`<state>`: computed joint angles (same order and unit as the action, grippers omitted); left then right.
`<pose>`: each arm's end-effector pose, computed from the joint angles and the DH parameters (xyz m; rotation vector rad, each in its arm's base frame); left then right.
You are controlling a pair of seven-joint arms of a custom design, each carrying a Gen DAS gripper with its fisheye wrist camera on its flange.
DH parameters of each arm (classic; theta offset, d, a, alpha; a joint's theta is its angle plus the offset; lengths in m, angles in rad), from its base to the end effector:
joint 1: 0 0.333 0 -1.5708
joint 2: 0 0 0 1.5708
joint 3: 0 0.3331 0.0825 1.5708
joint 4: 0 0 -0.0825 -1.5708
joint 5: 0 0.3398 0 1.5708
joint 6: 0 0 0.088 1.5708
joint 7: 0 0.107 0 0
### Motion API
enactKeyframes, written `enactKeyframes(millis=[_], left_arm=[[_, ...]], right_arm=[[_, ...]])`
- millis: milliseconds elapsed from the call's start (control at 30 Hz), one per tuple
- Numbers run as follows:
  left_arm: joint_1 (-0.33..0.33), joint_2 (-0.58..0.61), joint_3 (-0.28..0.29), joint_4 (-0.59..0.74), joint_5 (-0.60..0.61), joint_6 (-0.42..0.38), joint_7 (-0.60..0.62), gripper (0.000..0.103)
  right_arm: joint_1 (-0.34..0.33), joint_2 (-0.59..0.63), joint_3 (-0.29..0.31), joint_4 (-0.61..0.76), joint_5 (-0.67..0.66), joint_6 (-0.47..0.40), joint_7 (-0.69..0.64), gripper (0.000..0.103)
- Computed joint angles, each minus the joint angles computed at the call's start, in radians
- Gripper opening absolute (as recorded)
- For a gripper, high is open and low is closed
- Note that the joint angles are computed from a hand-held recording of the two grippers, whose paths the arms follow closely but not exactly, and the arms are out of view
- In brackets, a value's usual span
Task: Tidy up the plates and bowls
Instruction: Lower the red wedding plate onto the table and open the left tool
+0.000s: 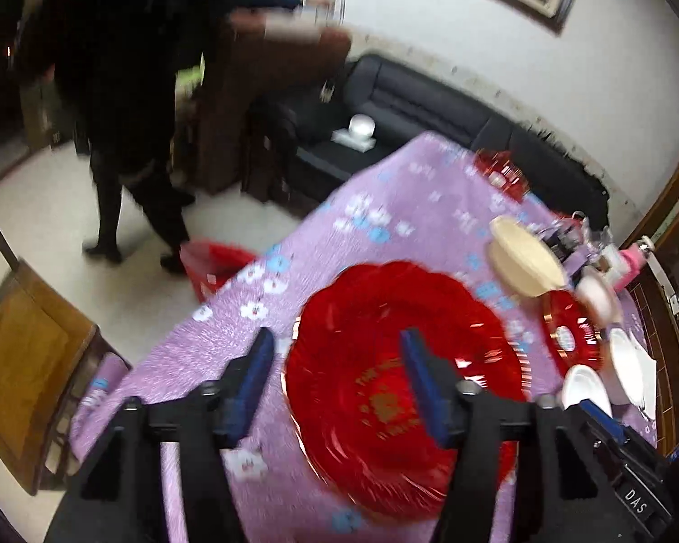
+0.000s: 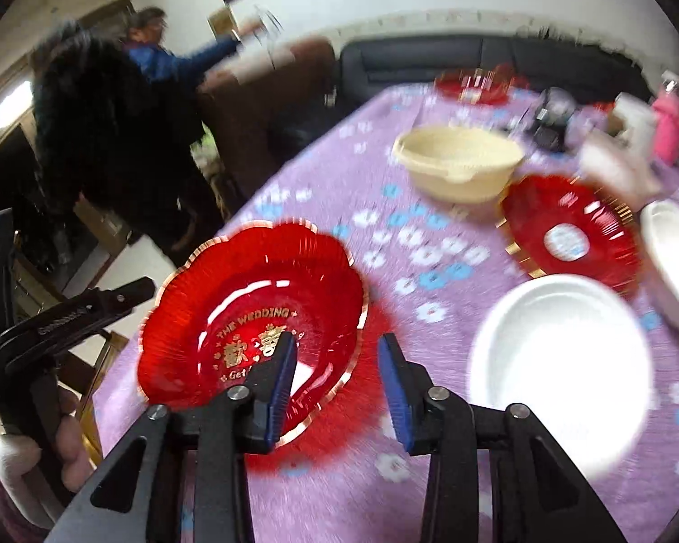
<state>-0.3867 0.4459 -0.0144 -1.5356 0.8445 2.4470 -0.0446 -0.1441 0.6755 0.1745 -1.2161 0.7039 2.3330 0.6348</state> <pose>0.6356 -0.2668 0.4821 -2.2396 1.0730 -0.7479 0.7467 -0.0089 0.4631 -2.0145 1.1727 -0.2102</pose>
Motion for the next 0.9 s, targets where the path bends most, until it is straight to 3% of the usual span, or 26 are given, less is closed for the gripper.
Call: enactKeyframes(millis=[100, 133, 200, 333, 433, 533, 667, 767, 900], left_arm=[[-0.079, -0.045, 0.015, -0.008, 0.143, -0.038, -0.082, 0.09], [-0.1, -0.056, 0.009, -0.003, 0.192, -0.052, -0.104, 0.093], [-0.112, -0.074, -0.022, -0.004, 0.246, -0.022, -0.123, 0.093], [-0.105, -0.089, -0.071, -0.005, 0.249, 0.091, -0.119, 0.093], [-0.126, -0.104, -0.077, 0.009, 0.256, 0.086, -0.101, 0.093], [-0.146, -0.131, -0.072, 0.003, 0.336, 0.094, -0.167, 0.093], [-0.117, -0.134, -0.083, 0.032, 0.36, 0.173, -0.201, 0.093], [-0.131, -0.138, -0.088, 0.07, 0.365, 0.122, -0.148, 0.093], [-0.161, -0.072, -0.092, 0.206, 0.322, -0.015, 0.025, 0.093]], right_arm=[[-0.076, -0.135, 0.06, -0.221, 0.188, 0.239, -0.242, 0.058], [-0.101, -0.165, 0.081, -0.269, 0.274, 0.306, -0.33, 0.062], [-0.167, -0.211, 0.122, -0.321, 0.475, 0.378, -0.504, 0.083], [-0.218, -0.251, 0.067, -0.318, 0.59, 0.34, -0.513, 0.088], [-0.228, -0.278, 0.017, -0.304, 0.643, 0.356, -0.562, 0.088], [-0.221, -0.302, -0.027, -0.278, 0.678, 0.373, -0.616, 0.09], [-0.215, -0.289, -0.091, -0.163, 0.66, 0.294, -0.522, 0.092], [-0.223, -0.27, -0.099, -0.095, 0.652, 0.228, -0.452, 0.094], [-0.218, -0.196, -0.092, -0.013, 0.583, 0.162, -0.348, 0.095]])
